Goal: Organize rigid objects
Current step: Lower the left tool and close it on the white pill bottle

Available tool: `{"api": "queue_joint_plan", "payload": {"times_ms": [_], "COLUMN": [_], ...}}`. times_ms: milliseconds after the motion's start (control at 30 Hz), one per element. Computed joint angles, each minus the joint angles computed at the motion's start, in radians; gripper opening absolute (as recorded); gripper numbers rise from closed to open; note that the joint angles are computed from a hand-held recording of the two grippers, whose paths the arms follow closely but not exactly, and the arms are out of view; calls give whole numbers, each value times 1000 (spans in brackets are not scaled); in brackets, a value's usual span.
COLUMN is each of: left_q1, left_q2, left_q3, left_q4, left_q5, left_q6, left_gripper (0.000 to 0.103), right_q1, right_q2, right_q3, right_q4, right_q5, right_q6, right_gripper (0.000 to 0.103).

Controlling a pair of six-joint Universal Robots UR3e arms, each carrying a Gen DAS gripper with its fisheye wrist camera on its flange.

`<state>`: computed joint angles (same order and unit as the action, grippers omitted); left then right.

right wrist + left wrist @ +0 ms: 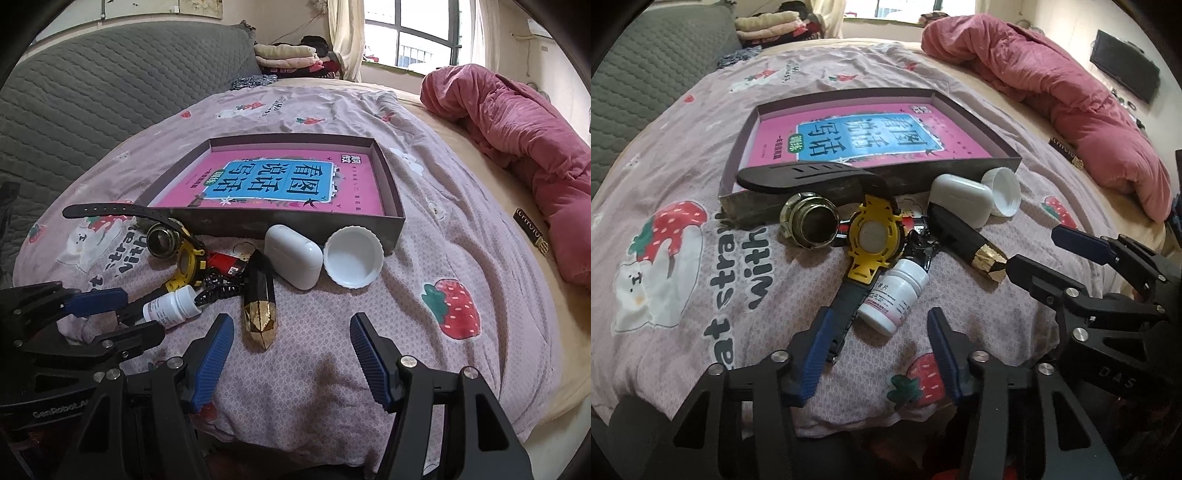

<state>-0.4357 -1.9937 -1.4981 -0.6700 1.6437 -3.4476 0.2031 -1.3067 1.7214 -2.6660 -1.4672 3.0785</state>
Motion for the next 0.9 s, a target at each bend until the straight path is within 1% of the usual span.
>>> {"api": "queue_joint_plan", "payload": {"times_ms": [67,167,267,467,600,633,700,767,833,900], "left_q1": [0,2,2,-1,-12,-12,-12,-13,-22,-32], "left_q2": [-14,-28,-42,-67,-97,-102,-113,-124,-144,-165], "left_q3": [14,31,44,74,118,123,141,159,190,228], "left_q4": [-7,-20,-28,-43,-73,-76,-86,-95,-115,-145], "left_q5": [2,-3,-3,-5,9,9,7,8,22,42], "left_q6": [15,34,55,87,106,108,109,113,119,121], "left_gripper": [41,40,36,35,35,35,35,35,35,35], "right_q1": [0,3,4,2,1,0,2,7,5,11], "right_q2": [5,22,41,93,129,139,158,177,186,200], "right_q3": [-3,-16,-32,-72,-96,-103,-118,-135,-141,-153], "right_q4": [4,11,19,29,17,13,8,5,2,2], "right_q5": [6,14,22,26,32,33,32,26,41,47], "right_q6": [-7,-18,-23,-27,-32,-33,-39,-42,-52,-68], "right_gripper": [65,65,65,65,65,64,57,54,49,41]}}
